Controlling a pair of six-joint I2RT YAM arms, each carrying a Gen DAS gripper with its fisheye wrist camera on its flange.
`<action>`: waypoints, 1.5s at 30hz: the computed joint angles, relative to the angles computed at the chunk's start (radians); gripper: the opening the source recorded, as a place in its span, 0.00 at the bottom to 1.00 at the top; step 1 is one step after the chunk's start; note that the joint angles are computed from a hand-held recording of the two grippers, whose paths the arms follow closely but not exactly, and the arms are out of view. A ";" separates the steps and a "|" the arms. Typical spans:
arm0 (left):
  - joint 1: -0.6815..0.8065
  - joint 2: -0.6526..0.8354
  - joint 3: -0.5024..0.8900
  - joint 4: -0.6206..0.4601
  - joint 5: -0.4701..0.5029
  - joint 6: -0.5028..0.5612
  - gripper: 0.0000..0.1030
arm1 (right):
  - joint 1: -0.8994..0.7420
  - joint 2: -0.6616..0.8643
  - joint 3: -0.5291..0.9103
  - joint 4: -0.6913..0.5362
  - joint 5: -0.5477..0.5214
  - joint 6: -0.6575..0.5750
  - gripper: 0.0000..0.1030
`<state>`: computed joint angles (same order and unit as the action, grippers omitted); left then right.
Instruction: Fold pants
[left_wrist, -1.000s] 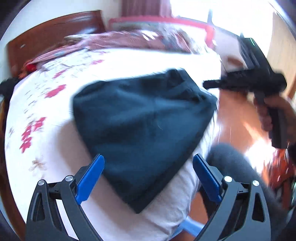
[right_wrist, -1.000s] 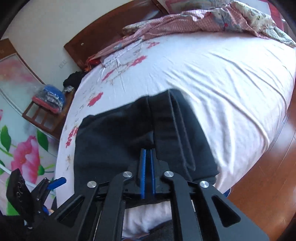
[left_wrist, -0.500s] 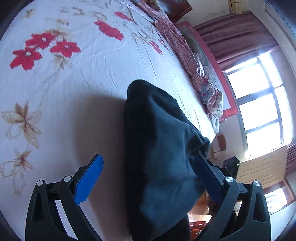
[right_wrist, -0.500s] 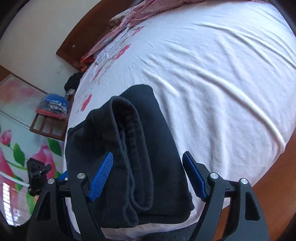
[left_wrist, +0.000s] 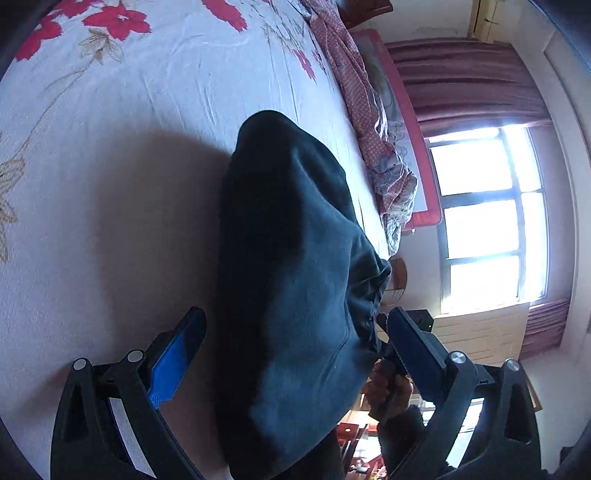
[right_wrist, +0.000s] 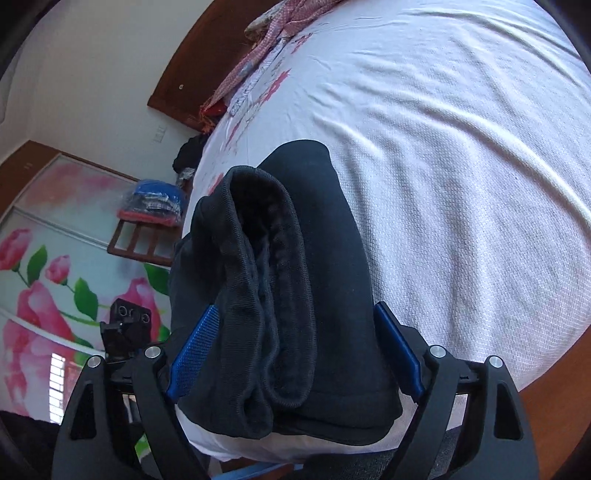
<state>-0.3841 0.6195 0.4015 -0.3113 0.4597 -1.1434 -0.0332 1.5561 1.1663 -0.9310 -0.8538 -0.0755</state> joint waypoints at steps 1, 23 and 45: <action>-0.020 0.027 0.000 0.037 0.000 -0.003 0.95 | -0.005 -0.001 -0.004 -0.002 -0.001 0.001 0.70; -0.142 0.175 0.030 0.094 -0.126 -0.077 0.20 | 0.116 -0.121 -0.046 0.091 0.163 0.187 0.29; 0.029 0.106 0.262 -0.146 -0.069 0.065 0.16 | 0.423 -0.015 0.420 -0.111 0.470 0.224 0.20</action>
